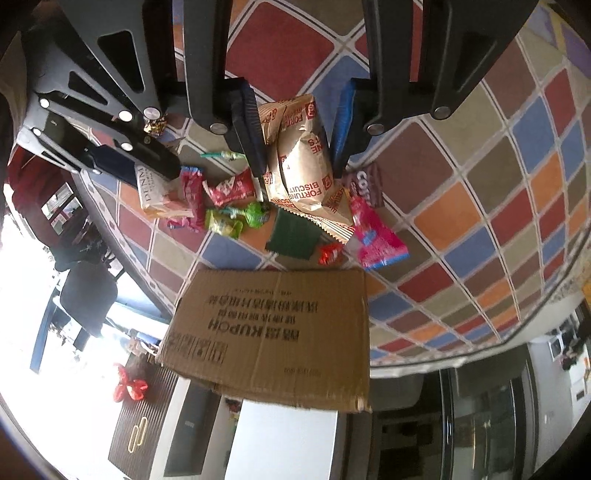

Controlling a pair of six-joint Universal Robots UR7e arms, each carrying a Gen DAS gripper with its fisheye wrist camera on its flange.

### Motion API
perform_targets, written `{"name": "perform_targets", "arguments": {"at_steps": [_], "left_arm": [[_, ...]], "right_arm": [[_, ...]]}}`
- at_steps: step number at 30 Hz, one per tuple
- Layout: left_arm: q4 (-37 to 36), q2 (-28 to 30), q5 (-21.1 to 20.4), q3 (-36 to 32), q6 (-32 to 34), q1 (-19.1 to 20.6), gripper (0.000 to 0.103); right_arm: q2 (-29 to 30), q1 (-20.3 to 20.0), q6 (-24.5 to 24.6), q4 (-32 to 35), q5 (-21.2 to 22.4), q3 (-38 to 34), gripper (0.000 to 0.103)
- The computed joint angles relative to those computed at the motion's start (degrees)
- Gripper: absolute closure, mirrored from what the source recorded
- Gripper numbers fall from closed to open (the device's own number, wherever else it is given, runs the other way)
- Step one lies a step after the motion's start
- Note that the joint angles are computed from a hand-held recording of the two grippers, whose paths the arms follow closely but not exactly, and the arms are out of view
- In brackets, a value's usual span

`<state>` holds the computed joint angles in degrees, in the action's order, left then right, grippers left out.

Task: Organize snacks
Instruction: 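Carry both packs over the cardboard box and open both tools to drop them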

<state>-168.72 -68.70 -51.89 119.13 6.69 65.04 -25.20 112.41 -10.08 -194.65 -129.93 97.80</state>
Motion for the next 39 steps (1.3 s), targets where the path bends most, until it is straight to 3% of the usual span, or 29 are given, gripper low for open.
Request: {"name": "perform_targets", "arguments": {"at_steps": [7,14,22,27,39], "left_arm": [[-5.1,-0.5,1.3,-0.4,4.5,-1.7,0.069],[-8.2,-0.4,0.7,-2.9,9.1,-3.1,0.069],[-11.8,1.6,0.5,-7.9,15.2,-4.4,0.069],[-11.0,3.6,-0.9,-13.0,17.2,-4.0,0.069],[-0.3,10.2,-1.4,-27.2,15.3,-2.2,0.069]], "right_arm": [[-0.5,1.4,-4.0,-4.2,0.7,-1.1,0.070],[-2.0,2.0,-5.3,-3.6,2.7,-3.3,0.070],[-1.3,3.2,-11.0,-5.3,2.7,-9.1,0.070],[-0.1,3.3,-13.2,-4.8,2.8,-13.5,0.070],[3.1,2.6,-16.6,-0.7,2.9,-24.5,0.070]]}}
